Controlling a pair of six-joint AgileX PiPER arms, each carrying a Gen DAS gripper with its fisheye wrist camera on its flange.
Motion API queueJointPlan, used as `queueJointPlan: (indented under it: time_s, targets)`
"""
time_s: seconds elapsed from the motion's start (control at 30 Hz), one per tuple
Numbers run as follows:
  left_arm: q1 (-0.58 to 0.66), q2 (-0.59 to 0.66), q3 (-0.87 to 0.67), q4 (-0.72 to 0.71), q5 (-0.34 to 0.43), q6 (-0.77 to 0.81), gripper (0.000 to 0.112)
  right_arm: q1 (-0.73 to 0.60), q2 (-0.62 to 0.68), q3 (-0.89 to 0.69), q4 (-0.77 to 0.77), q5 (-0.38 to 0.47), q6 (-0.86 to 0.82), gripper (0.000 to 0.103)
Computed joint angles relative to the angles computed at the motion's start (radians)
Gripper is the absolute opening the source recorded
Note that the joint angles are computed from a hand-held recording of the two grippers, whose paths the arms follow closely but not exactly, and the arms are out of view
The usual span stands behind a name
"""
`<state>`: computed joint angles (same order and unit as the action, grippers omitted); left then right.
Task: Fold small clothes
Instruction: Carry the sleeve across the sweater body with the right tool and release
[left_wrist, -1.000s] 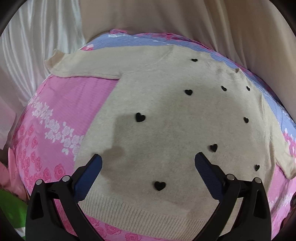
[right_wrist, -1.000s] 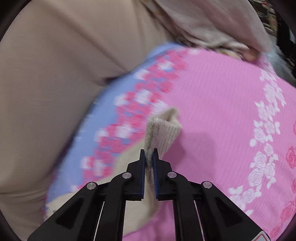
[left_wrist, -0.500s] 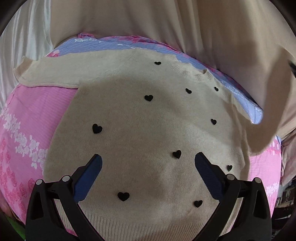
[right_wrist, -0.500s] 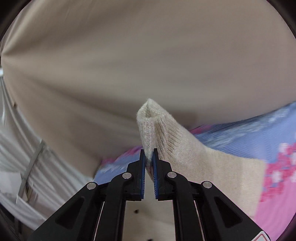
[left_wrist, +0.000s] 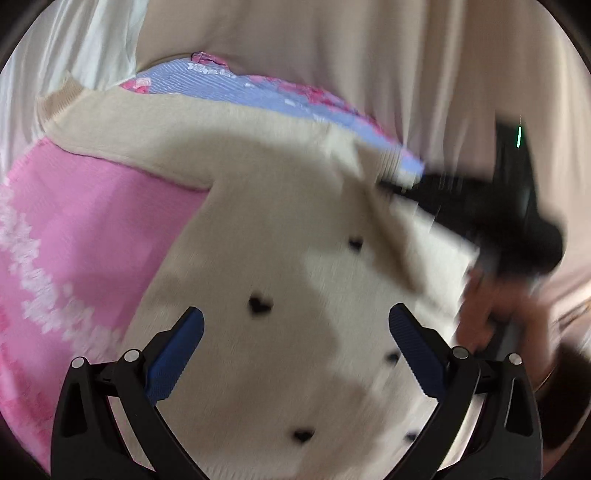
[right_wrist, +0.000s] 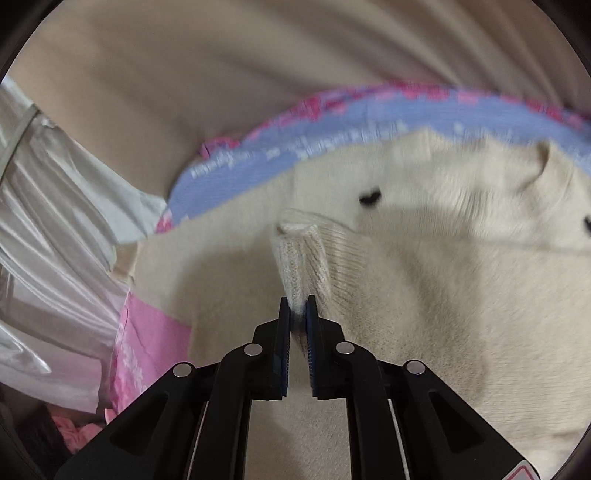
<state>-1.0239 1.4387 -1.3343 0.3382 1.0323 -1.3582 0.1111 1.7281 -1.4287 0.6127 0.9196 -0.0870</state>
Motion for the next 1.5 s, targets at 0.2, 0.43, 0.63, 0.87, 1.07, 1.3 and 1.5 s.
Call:
queueJointPlan:
  time_s: [0.2, 0.43, 0.63, 0.87, 1.07, 1.3, 1.5]
  targets:
    - [0.138, 0.13, -0.091, -0.123, -0.078, 0.146, 0.098, -0.109, -0.059, 0.052, 0.191, 0.095, -0.154, 0.044]
    - [0.242, 0.329, -0.257, -0.251, -0.139, 0.213, 0.098, -0.451, -0.459, 0.336, 0.018, 0.049, -0.14, 0.051]
    - [0.298, 0.498, -0.42, -0.274, -0.149, 0.203, 0.067, -0.857, -0.661, 0.538, -0.239, 0.131, -0.385, 0.051]
    - [0.373, 0.39, -0.289, -0.261, -0.27, 0.1, 0.007, -1.067, -0.651, 0.688, -0.173, 0.101, -0.585, 0.051]
    - [0.366, 0.459, -0.446, -0.351, -0.11, 0.284, 0.038, -0.951, -0.569, 0.703, -0.137, 0.001, -0.475, 0.051]
    - [0.291, 0.486, -0.387, -0.365, -0.204, 0.172, 0.072, -0.95, -0.551, 0.697, -0.077, 0.025, -0.46, 0.051]
    - [0.33, 0.446, -0.296, -0.446, -0.395, 0.206, 0.011, -0.944, -0.55, 0.693, -0.04, 0.006, -0.476, 0.051]
